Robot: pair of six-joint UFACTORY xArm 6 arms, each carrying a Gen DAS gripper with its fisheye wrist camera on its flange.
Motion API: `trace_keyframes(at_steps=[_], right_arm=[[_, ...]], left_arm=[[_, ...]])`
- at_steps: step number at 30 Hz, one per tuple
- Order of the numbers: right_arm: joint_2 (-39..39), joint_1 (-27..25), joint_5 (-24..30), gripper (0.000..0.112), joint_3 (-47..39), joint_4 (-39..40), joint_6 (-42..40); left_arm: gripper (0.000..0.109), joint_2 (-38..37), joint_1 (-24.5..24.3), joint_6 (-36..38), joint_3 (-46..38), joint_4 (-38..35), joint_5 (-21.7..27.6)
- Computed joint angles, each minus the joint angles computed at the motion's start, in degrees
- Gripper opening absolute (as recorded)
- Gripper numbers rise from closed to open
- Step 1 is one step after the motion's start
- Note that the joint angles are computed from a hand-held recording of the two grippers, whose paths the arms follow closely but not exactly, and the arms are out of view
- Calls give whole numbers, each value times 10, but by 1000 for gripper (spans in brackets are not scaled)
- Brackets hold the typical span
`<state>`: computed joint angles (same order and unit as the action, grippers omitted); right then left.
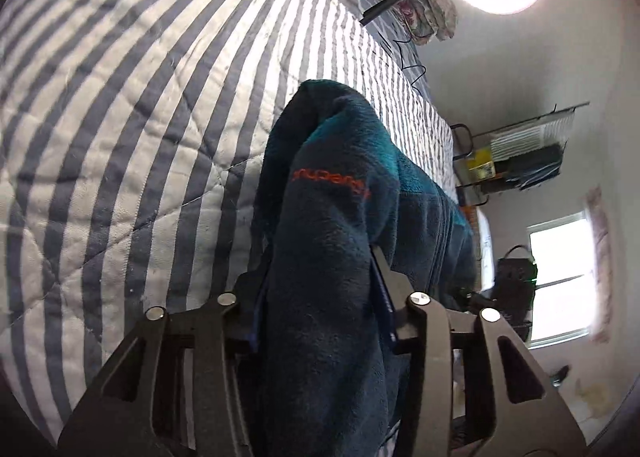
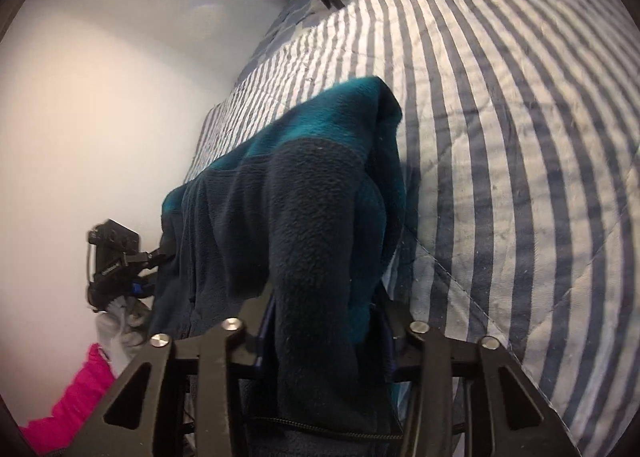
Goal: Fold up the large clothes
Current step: 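Grasp the folded jacket bundle with both grippers and lift it, then carry the bundle with both grippers toward the pillows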
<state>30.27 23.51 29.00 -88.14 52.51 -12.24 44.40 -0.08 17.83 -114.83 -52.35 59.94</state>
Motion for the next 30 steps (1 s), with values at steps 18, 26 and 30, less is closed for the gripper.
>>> trace_keyframes(at_steps=[18,26,30], right_arm=[[-63,54,-26,32,-10,-452,285],[-127,44,-57,31,49,-579,367],[-141,36,-51,31,54,-630,397]], left_arm=[[37,-128,-75,45,120,117,-145],[37,-138,-109,65,117,117,-175],[37,-121,-120,67,86,112,-170]])
